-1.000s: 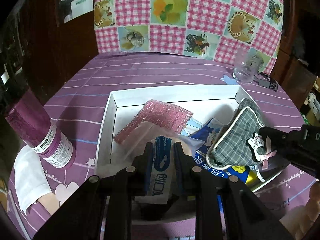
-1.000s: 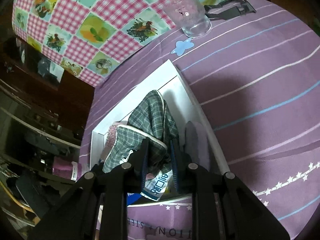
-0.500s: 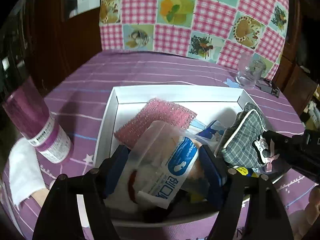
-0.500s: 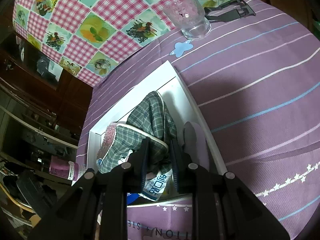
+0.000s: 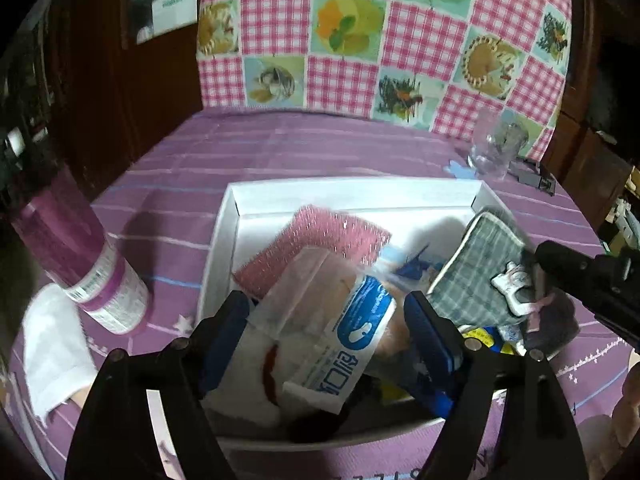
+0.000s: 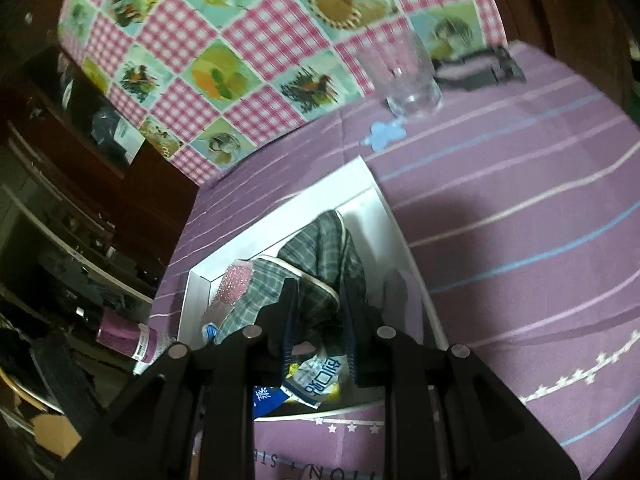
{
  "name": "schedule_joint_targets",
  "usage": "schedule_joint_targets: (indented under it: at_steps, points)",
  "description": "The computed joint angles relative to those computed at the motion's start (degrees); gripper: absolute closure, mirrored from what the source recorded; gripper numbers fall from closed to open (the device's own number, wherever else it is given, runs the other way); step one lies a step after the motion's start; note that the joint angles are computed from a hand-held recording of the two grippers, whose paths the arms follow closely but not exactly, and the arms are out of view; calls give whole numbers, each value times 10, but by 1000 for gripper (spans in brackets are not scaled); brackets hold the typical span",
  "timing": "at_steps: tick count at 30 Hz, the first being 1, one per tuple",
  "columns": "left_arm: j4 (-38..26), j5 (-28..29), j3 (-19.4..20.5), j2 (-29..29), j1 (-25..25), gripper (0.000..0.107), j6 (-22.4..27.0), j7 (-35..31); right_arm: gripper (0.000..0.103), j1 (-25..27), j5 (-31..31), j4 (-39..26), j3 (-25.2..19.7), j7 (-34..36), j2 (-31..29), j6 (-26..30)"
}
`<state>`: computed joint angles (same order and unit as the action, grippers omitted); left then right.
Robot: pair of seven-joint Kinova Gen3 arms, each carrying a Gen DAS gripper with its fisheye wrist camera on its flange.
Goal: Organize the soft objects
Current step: 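Lower and release the tube packet and pouch into the box with both tools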
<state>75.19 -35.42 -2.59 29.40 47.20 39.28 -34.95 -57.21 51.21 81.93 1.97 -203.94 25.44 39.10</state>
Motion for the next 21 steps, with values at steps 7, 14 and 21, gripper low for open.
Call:
schedule_joint_targets:
  at_steps: [7,14,21]
  points:
    - [-14,40,15,-27,-7,28,18,-57,80,97,-66,-41,-125,163,-24,44]
    - [-103,171,115,-3,-88,76,139,-199,80,219,-137,-121,-311,326,9,170]
    - [-168,180,69,54,-47,78,217,-220,82,201,-244,-163,-250,437,38,209]
